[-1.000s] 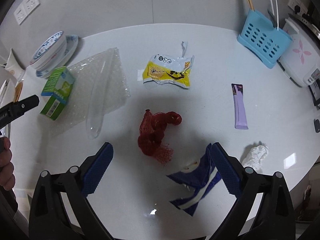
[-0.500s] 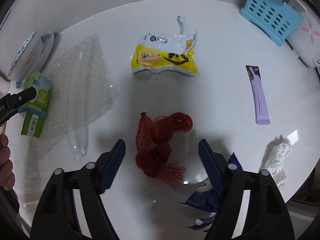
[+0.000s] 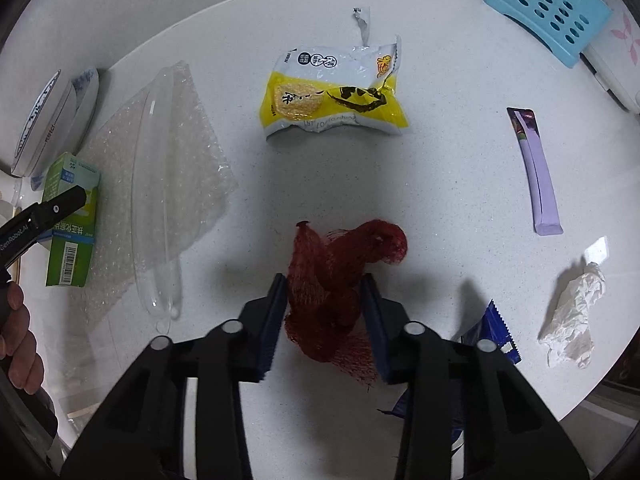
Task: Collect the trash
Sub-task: 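Grasp the green box with the left tool while the right tool grasps the red mesh bag, then carry the green box and red mesh bag down toward the trash bin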
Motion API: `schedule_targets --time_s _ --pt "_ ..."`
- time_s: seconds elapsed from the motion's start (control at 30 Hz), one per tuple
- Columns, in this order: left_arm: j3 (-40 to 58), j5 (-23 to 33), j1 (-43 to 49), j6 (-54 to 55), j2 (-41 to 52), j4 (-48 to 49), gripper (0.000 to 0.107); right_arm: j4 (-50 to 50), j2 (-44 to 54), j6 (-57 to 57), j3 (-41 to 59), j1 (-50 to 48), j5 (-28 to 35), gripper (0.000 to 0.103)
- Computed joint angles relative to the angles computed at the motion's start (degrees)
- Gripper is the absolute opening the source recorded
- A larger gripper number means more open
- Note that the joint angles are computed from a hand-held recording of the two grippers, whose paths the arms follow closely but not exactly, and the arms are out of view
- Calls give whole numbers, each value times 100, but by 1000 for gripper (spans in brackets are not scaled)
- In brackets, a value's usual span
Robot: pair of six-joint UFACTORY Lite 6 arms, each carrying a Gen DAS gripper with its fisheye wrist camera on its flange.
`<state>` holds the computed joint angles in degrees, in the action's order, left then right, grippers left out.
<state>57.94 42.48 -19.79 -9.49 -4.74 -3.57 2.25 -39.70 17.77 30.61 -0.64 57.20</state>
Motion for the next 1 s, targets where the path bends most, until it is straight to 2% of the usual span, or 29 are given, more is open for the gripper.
schedule_targets --time_s 0.07,0.17,0.63,0.77,1.0 --pt "-11 -54 -76 -43 -1 1 45 -7 16 13 8 14 0 21" --pt "-89 -66 -96 -64 -125 -12 45 18 -63 -55 26 -31 40 20" --pt "-259 388 -111 -148 -939 91 45 152 -846 -455 286 -335 733 19" --pt "-267 572 -200 -265 -1196 200 45 18 -723 -95 463 60 628 19" --pt "-238 1013 -564 -691 -1741 484 45 57 -1084 -226 719 4 989 19"
